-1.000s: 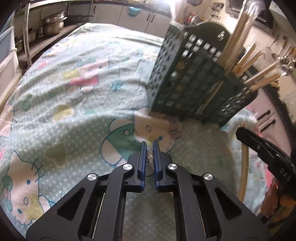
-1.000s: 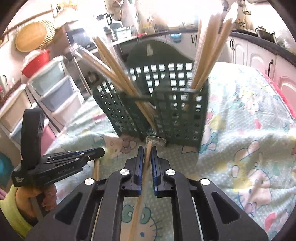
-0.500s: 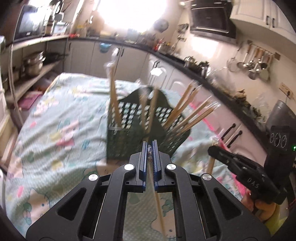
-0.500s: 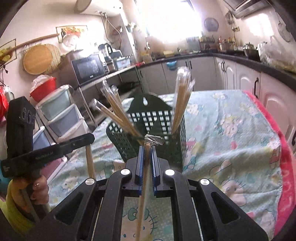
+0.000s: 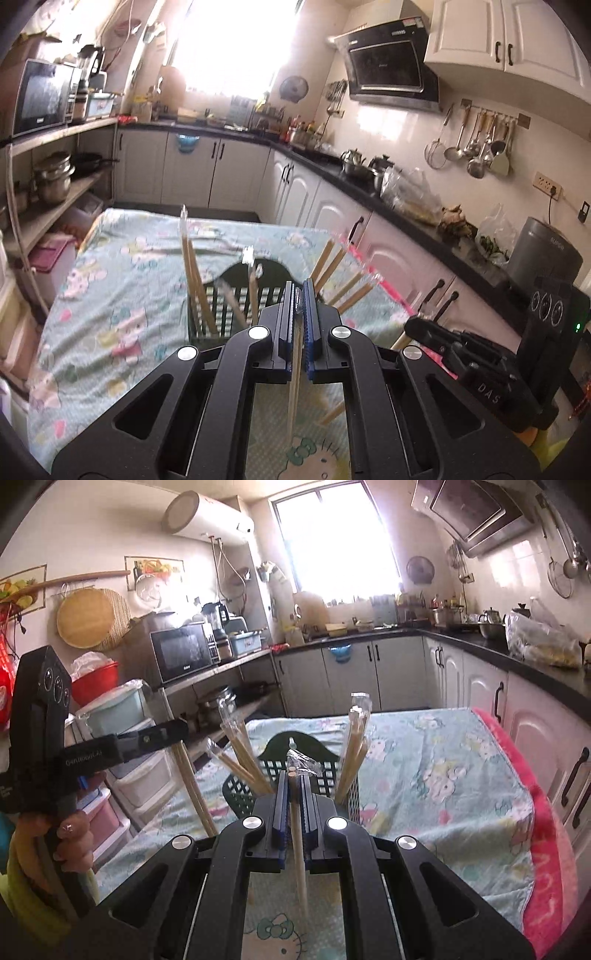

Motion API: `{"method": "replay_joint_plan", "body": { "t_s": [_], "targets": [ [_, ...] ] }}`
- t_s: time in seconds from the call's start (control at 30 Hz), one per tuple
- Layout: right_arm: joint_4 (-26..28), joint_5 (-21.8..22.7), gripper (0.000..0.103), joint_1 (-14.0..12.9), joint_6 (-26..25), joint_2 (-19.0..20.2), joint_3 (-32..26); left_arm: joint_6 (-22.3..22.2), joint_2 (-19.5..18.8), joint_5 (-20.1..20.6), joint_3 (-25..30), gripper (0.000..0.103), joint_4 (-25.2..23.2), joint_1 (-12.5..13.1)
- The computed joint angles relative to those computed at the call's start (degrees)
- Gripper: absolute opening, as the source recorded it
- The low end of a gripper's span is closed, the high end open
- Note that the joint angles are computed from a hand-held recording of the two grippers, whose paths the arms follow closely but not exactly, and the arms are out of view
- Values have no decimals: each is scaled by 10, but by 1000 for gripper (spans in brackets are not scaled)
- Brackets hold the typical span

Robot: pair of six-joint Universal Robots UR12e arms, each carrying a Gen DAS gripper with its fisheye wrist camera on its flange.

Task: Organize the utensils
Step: 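Lift the held chopsticks upright and carry both tools over the caddy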

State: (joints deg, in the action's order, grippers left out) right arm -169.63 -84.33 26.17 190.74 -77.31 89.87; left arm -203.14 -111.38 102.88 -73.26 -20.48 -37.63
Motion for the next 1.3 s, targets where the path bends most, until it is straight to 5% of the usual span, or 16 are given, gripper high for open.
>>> {"method": "replay_joint_plan", "body": {
  "t_s": [0.67, 1.3],
  "targets": [
    [-42, -12, 6, 3, -12, 14, -42, 31, -32, 8, 68, 2, 25, 0],
    [-85, -20, 6, -4, -13, 49, -112, 42, -68, 69, 136, 2, 51, 4]
  ]
}}
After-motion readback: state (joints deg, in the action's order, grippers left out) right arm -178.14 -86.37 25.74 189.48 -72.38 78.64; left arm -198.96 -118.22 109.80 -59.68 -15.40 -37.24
